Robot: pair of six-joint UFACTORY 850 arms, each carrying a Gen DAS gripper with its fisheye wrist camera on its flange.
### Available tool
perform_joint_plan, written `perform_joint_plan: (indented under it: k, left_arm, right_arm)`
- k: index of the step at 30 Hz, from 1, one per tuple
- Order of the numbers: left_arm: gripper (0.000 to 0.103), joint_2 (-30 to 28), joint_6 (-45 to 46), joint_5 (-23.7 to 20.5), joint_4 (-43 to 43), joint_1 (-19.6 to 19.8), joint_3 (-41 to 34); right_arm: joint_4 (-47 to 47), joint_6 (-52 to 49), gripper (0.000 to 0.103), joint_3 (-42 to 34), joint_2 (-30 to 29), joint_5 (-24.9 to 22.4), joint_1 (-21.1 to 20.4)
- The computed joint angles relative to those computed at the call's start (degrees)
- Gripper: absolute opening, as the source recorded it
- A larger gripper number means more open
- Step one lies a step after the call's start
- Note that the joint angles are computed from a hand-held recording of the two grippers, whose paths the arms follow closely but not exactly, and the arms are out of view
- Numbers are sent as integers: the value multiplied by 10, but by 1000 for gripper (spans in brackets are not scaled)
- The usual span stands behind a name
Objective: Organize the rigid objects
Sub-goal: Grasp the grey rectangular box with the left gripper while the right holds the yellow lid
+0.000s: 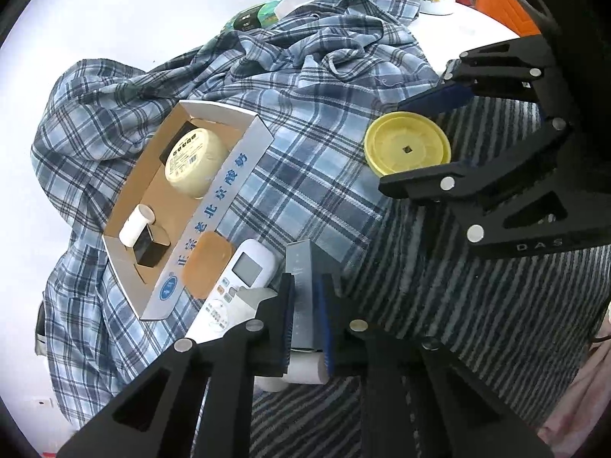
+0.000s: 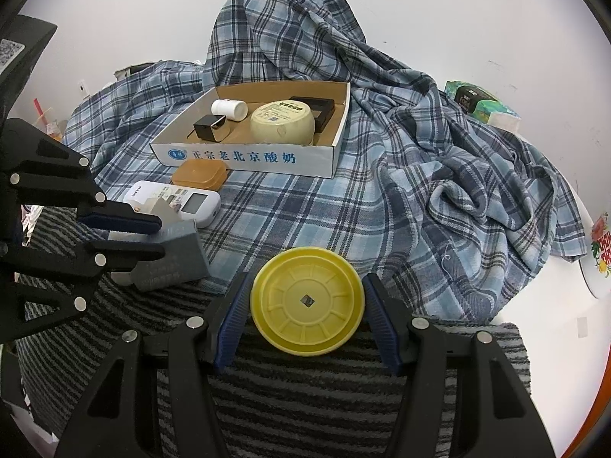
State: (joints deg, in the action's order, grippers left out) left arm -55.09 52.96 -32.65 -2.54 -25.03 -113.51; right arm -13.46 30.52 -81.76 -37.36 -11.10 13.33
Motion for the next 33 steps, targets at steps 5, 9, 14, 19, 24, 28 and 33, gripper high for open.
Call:
perform_joint_plan:
  k: [5,9,14,19,24,28,33]
  left_arm:
    - [14,-4,1,4,4,1,-3]
    - [14,-40,20,-86,-55,13,-78]
    - [14,-61,29,-136,-67,15,-121]
    - [14,-103,24,-220,-73,16,-203]
    - [20,-90,19,-182,-34,8,-176]
    - [27,-112,7,-215,-35,11,-215]
    - [28,-146,-12,-247,-13,9,-266]
  right_arm:
    - [3,-3,58,-2,-2,-2,0]
    - [0,-2,58,-1,-1,-1,0]
    - [6,-9,58,-3,-4,-1,-1]
    - [8,-12,58,-2,-2,1,0]
    - [8,-12,58,-1,-1,2,0]
    - [10,-11,58,4,1,8,-1]
    - [34,-33,58,8,3,12,-3]
